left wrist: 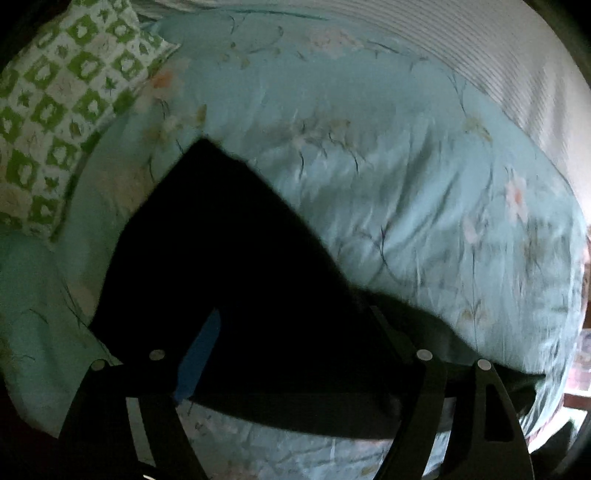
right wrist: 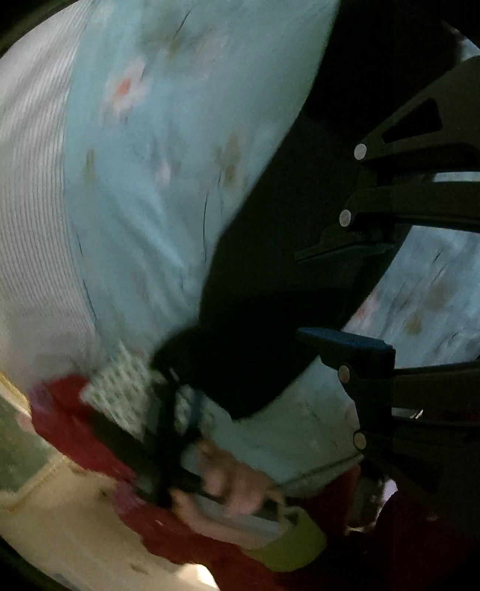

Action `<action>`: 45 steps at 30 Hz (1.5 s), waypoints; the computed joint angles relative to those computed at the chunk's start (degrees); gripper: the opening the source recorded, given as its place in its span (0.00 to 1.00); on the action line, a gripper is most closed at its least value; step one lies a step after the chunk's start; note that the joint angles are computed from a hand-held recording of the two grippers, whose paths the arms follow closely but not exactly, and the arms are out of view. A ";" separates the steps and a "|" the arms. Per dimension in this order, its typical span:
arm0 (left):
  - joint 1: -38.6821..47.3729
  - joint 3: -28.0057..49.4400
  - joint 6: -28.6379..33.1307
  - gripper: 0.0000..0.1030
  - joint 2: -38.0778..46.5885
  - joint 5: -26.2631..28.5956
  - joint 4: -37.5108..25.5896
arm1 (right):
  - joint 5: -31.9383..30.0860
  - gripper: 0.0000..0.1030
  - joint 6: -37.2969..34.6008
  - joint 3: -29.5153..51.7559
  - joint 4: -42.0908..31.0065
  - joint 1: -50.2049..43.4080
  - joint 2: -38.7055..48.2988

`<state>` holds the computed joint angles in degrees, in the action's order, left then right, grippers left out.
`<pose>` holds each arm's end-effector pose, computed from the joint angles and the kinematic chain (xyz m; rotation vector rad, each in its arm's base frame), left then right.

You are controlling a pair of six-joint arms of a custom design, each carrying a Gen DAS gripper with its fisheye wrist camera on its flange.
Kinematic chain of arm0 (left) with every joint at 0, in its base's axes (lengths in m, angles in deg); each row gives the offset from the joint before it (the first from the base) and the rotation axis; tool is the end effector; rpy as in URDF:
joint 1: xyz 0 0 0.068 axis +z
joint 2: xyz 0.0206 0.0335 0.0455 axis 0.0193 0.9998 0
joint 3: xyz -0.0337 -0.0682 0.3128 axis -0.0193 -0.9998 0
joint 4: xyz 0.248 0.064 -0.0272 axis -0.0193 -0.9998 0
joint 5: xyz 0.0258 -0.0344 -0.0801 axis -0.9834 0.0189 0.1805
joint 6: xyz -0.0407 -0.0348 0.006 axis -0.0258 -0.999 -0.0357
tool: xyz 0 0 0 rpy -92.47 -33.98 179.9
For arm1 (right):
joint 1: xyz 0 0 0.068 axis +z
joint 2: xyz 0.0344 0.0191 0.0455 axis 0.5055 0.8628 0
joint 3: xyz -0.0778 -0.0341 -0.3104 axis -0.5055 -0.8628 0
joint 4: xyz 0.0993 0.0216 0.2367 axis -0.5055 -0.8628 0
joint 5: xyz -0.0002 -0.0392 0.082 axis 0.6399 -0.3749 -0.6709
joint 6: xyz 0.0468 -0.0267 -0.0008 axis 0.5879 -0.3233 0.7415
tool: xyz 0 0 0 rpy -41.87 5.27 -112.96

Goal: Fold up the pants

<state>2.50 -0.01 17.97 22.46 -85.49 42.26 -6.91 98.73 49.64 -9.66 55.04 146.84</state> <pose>0.3450 0.0068 0.1874 -0.1774 2.9733 -0.0721 0.1558 0.0770 0.2032 -0.2112 2.6446 0.4382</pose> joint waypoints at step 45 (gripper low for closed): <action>4.88 -9.43 1.43 0.67 -5.42 7.48 8.25 | 0.50 0.05 -9.85 5.79 12.05 11.47 24.77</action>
